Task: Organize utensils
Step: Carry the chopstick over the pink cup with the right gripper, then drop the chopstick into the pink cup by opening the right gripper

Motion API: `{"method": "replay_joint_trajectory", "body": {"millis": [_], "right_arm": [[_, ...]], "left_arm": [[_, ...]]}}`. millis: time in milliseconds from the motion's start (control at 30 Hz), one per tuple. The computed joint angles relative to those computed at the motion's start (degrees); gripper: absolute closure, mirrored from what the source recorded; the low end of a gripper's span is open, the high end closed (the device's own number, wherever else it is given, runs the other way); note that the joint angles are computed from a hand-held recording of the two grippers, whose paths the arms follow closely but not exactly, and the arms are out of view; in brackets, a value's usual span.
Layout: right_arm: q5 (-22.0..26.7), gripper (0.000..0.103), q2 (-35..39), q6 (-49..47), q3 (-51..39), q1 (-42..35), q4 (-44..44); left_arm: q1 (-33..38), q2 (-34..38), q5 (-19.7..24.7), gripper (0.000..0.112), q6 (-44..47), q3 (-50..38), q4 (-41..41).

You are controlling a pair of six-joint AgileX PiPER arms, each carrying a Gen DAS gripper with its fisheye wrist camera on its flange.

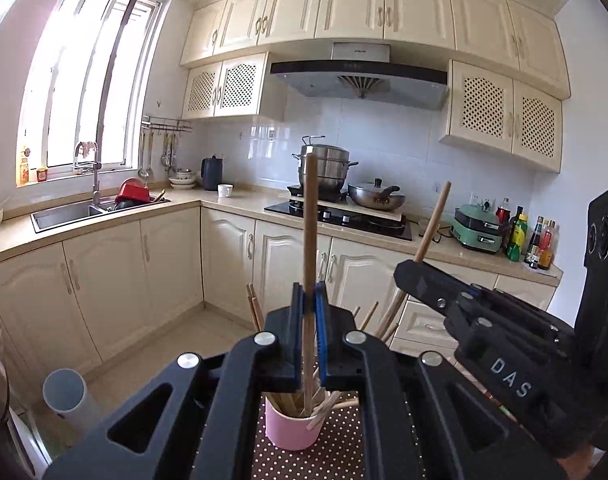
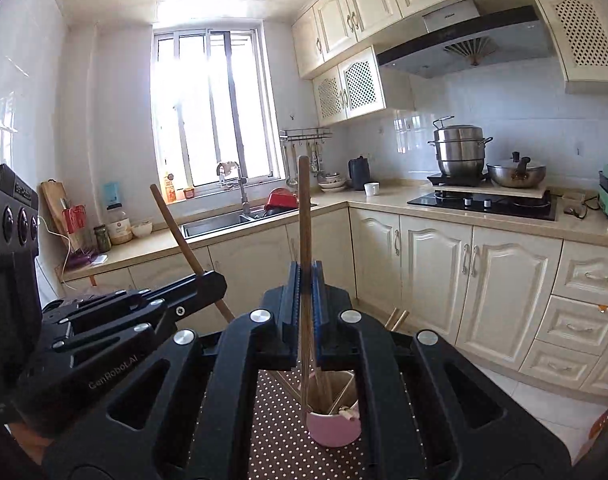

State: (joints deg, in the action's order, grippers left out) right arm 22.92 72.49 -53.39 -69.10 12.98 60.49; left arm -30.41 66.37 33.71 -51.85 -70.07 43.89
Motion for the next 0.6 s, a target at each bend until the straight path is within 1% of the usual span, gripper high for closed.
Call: {"method": "replay_joint_trajectory", "body": {"millis": [33, 100, 167, 200, 300, 333, 400, 500, 600], "right_arm": [[-1.0, 0.098, 0.5, -0.6, -0.1, 0.5, 0.6], [-4.4, 0.098, 1.6, 0.4, -0.2, 2.4, -1.8], [-6.6, 0.097, 2.2, -1.7, 0.3, 3.2, -0.5], [-7.5, 0.097, 2.5, -2.5, 0.5, 3.4, 0.1], [-11.0, 0.097, 2.8, -11.5, 2.6, 4.2, 8.7], [-11.0, 0.097, 3.1, -13.3, 2.9, 4.2, 10.6], [-11.5, 0.097, 3.7, -13.3, 3.3, 4.9, 10.4], [-12.0, 0.097, 4.4, -12.2, 3.7, 5.6, 9.1], [-12.0, 0.097, 4.6, -10.8, 4.0, 5.8, 7.5]], "left_arm": [[0.7, 0.7, -1.1, 0.106, 0.1, 0.0, -0.2], [1.4, 2.2, -2.2, 0.106, -1.1, -0.3, 1.3], [2.4, 3.9, -3.0, 0.106, -1.2, -0.6, 1.3], [3.2, 4.1, -4.1, 0.106, -1.1, 0.2, 0.8], [4.2, 5.2, -5.5, 0.106, -2.7, 2.2, 2.3], [4.7, 5.5, -6.1, 0.106, -2.6, 2.7, 2.0], [5.7, 6.2, -7.2, 0.106, -1.9, 3.8, 0.9], [6.9, 6.9, -8.6, 0.106, -1.9, 5.5, 0.3], [7.4, 7.6, -9.0, 0.106, -1.1, 6.3, -0.5]]}}
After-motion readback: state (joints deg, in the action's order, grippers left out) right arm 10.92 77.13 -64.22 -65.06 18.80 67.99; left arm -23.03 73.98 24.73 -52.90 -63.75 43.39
